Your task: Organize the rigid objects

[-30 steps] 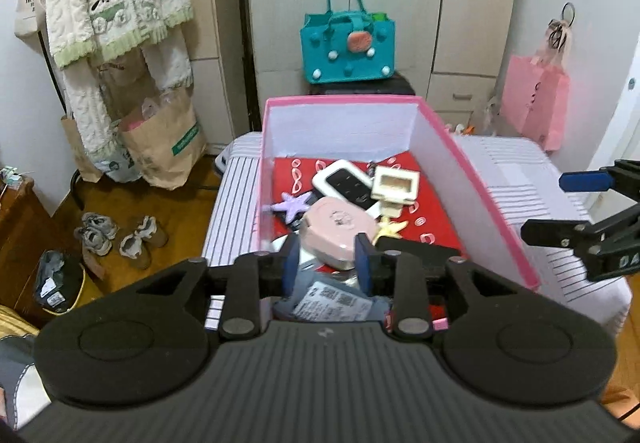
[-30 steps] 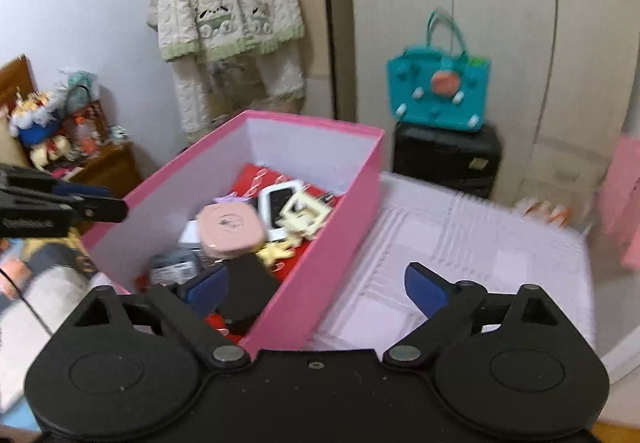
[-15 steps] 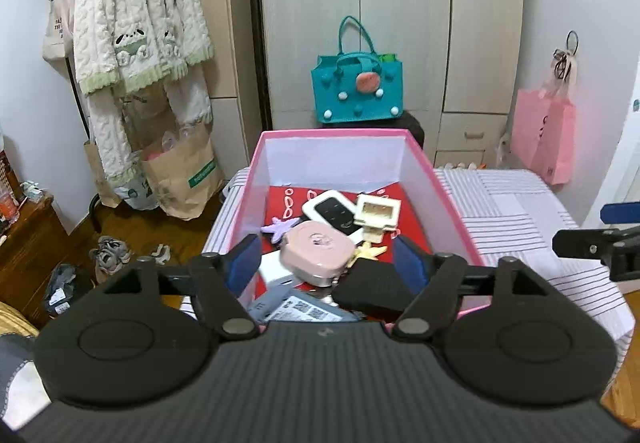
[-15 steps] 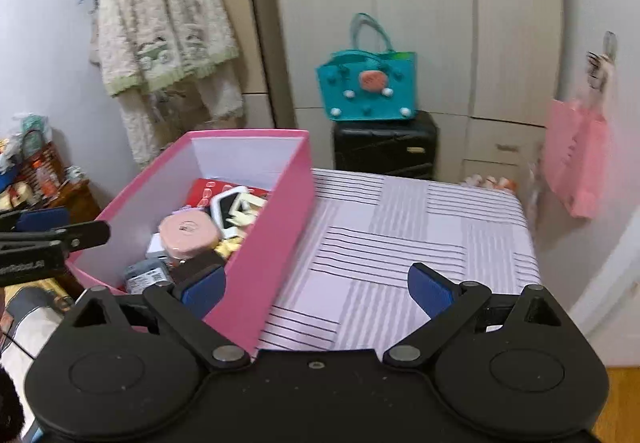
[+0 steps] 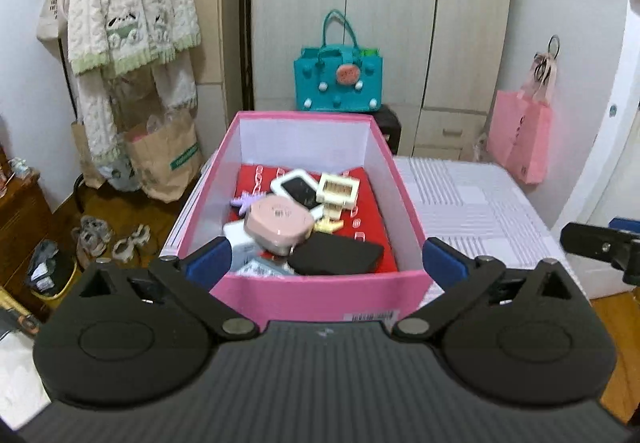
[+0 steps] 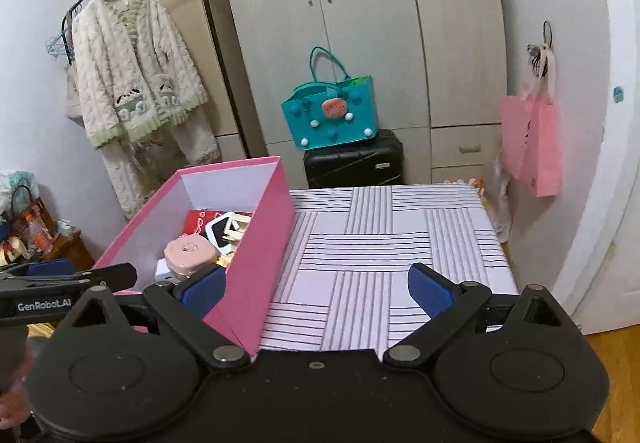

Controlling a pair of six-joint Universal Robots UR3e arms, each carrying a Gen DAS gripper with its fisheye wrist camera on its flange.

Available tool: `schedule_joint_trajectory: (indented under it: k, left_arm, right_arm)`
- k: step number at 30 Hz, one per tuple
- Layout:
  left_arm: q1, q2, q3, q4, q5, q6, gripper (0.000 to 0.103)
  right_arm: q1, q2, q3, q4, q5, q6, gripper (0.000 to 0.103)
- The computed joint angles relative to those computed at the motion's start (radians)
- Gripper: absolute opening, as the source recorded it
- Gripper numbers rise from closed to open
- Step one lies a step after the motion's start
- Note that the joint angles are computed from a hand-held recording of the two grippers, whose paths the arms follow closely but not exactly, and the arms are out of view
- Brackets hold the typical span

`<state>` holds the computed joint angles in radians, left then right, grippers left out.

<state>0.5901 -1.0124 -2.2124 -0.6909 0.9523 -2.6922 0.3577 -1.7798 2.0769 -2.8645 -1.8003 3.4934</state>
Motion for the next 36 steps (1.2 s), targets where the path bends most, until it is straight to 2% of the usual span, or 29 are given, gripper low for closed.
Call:
schedule_joint_trajectory:
  k: [2, 3, 6, 10, 13, 17, 23, 27, 36]
  left_arm:
    - [0.003, 0.033, 0.002, -0.051, 0.008, 0.016, 0.103]
    - [0.025, 0.064, -0.011, -0.076, -0.016, 0.032, 0.103]
    - [0.078, 0.151, -0.039, -0.145, -0.061, 0.073, 0.103]
    - [0.087, 0.202, -0.047, -0.187, -0.057, 0.095, 0.103]
    - [0.081, 0.214, -0.050, -0.193, -0.045, 0.105, 0.103]
    - [0.079, 0.233, -0.062, -0.195, -0.035, 0.096, 0.103]
    - [0.037, 0.239, -0.088, -0.135, 0.014, 0.077, 0.103]
    - [0.042, 0.270, -0.115, -0.116, 0.016, 0.071, 0.103]
    - [0.087, 0.331, -0.131, -0.177, -0.025, 0.089, 0.103]
  right_arm:
    - [0.049, 0.022, -0.016, 0.001, -0.082, 0.010, 0.099]
    - [0.065, 0.024, -0.017, 0.000, -0.106, 0.013, 0.099]
    - [0.094, 0.018, -0.013, 0.000, -0.149, 0.007, 0.099]
    - [0.147, 0.022, -0.012, 0.003, -0.221, 0.018, 0.099]
    - [0.164, 0.011, -0.002, 0.001, -0.230, 0.020, 0.099]
    - [0.211, 0.022, -0.002, -0.002, -0.295, 0.020, 0.099]
    - [0.246, 0.031, -0.002, 0.006, -0.357, 0.043, 0.099]
    - [0.272, 0.050, -0.010, 0.015, -0.404, 0.054, 0.099]
    - [0.284, 0.046, 0.012, 0.015, -0.417, 0.080, 0.099]
